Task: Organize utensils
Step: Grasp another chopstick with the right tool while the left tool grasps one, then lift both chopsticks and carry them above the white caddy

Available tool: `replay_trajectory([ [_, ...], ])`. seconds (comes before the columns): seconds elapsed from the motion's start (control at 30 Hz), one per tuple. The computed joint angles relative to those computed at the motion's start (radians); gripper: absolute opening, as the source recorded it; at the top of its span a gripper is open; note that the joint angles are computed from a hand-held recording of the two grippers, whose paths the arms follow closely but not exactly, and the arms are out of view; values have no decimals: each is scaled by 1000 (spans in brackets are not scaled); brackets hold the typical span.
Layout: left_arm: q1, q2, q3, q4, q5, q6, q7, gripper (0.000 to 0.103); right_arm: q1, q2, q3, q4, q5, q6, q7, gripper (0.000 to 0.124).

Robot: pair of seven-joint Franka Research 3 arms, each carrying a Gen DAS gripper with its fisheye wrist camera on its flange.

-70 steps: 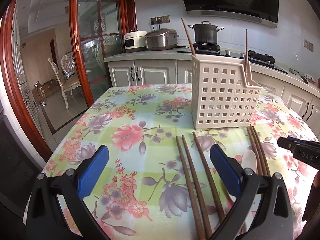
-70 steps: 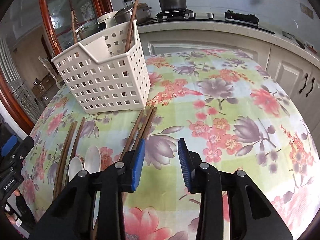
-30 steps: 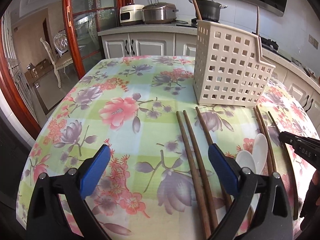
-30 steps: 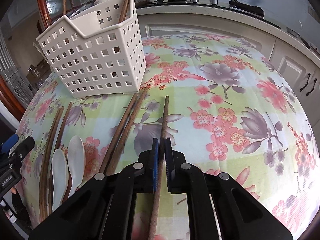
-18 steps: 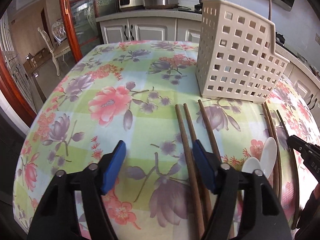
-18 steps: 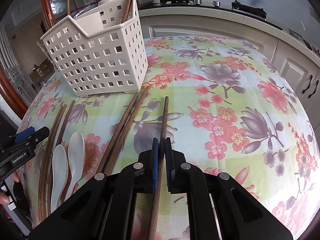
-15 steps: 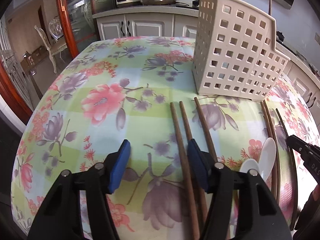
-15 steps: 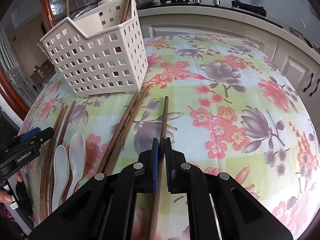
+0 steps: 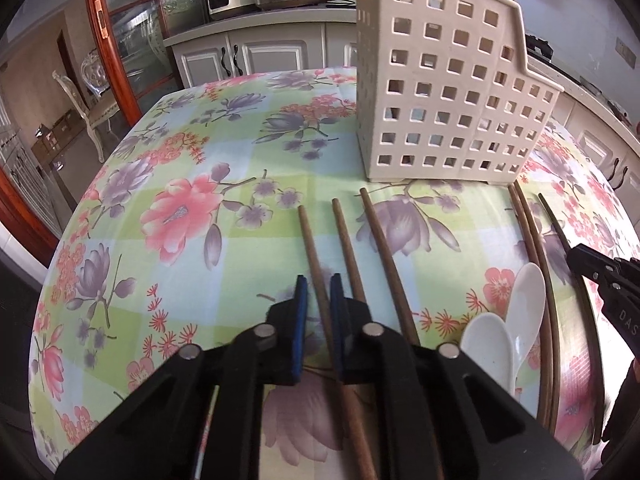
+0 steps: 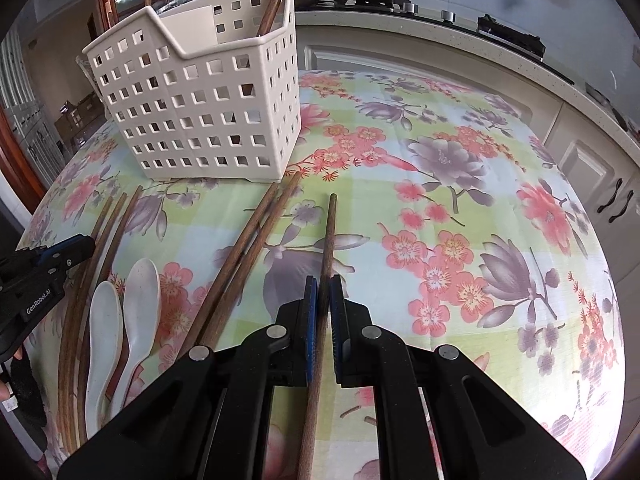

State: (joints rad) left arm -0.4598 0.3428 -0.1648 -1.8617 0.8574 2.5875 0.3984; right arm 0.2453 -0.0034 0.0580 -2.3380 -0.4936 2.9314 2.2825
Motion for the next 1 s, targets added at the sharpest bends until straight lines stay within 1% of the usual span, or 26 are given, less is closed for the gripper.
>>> replay_trajectory([
  [0.07,0,-2,3,-5,7,12,-11,7,-2,-2,-1,-5,-7,9,7,7],
  [0.13,2,-9,9,-19,18,36,-40,6,-5,-5,-3,-18,21,36,-5,7],
  [0.27,2,-26,14,-40,44,57,-80,6,-20,-22,0,-32,-19,72,33,7],
  [0.37,3,-52,15,-61,82,74,-116,6,-44,-45,12,-46,-82,112,86,7],
  [0.47,1,-98,18,-94,155,92,-185,6,-84,-68,41,-54,-146,145,142,7],
  [0.57,8,-145,8,-124,236,101,-260,6,-152,-100,93,-62,-254,177,242,7],
  [0.63,16,-174,-4,-142,287,104,-307,6,-219,-126,146,-63,-357,196,336,7],
  [0.7,27,-201,-19,-156,329,104,-344,6,-266,-152,184,-70,-406,218,379,7],
  [0.83,44,-249,-50,-177,403,92,-411,6,-379,-202,283,-86,-452,259,433,7],
  [1.0,69,-308,-82,-207,465,89,-477,6,-490,-272,379,-114,-437,307,436,7],
])
